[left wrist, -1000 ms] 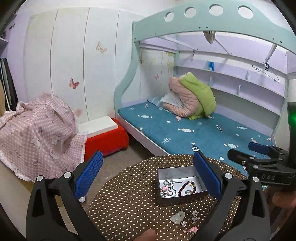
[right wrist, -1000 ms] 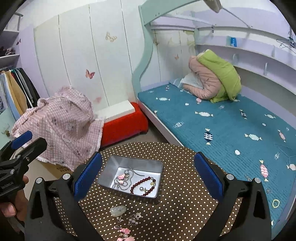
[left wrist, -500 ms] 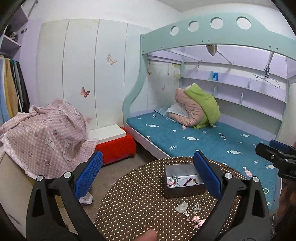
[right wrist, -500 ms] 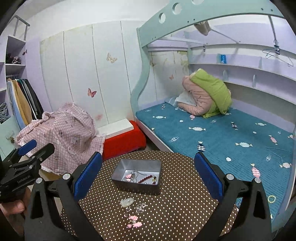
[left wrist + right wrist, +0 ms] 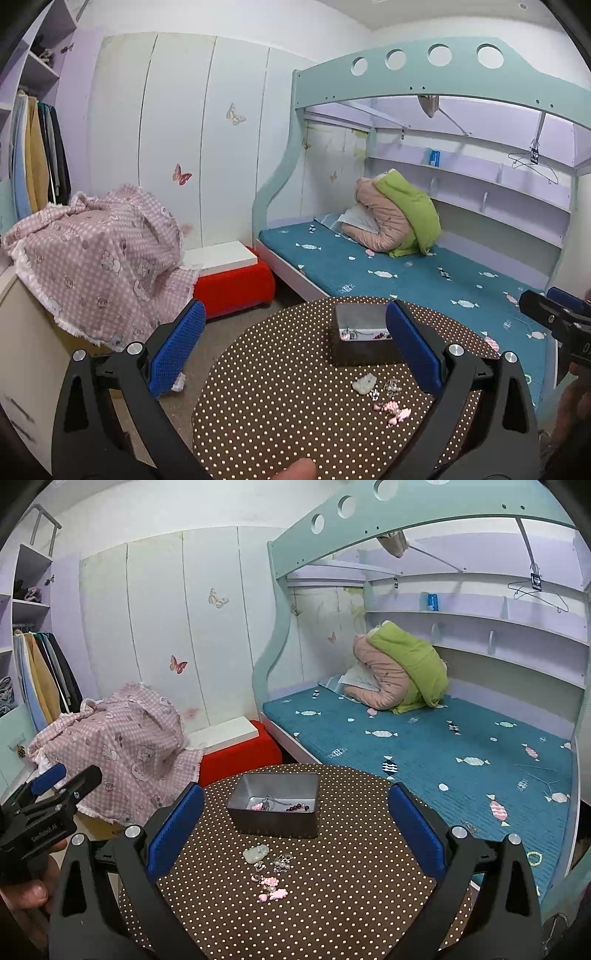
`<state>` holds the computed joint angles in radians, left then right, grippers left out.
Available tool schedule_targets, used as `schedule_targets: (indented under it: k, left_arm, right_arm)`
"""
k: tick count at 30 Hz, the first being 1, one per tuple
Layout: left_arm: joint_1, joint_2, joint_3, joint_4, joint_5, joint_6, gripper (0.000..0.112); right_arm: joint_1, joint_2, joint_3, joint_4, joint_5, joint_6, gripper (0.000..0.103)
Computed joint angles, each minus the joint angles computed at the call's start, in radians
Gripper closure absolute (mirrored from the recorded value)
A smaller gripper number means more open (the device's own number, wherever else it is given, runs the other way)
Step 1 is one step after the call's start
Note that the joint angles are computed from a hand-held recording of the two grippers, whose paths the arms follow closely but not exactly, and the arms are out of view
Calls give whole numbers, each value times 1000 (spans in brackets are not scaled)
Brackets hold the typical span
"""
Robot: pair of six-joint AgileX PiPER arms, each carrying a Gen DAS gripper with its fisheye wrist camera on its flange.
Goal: Organize jewelry
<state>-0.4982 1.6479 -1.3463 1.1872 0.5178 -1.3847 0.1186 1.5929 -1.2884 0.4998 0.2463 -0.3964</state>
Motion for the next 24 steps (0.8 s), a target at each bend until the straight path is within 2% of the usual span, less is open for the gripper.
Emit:
schedule_targets:
  k: [6,13,16,22,24]
  left_arm:
    - [9,-23,56,21,-4,-45,14]
    - [6,-23,101,51,-3,-79,14]
    - [10,-8,101,38,-6,-64,14]
    - [32,35,88,-21,-30,-6,14]
    - [39,54,77,-50,-40,23,14]
  right_arm:
    - [13,-18,44,-49,-21,34,7]
    - [13,22,53,-61,5,16,7]
    - [13,78,47,-11,38,-58,7]
    - [55,274,-49,-129,150,-33,7]
    - [66,327,-69,-152,156,-36,8]
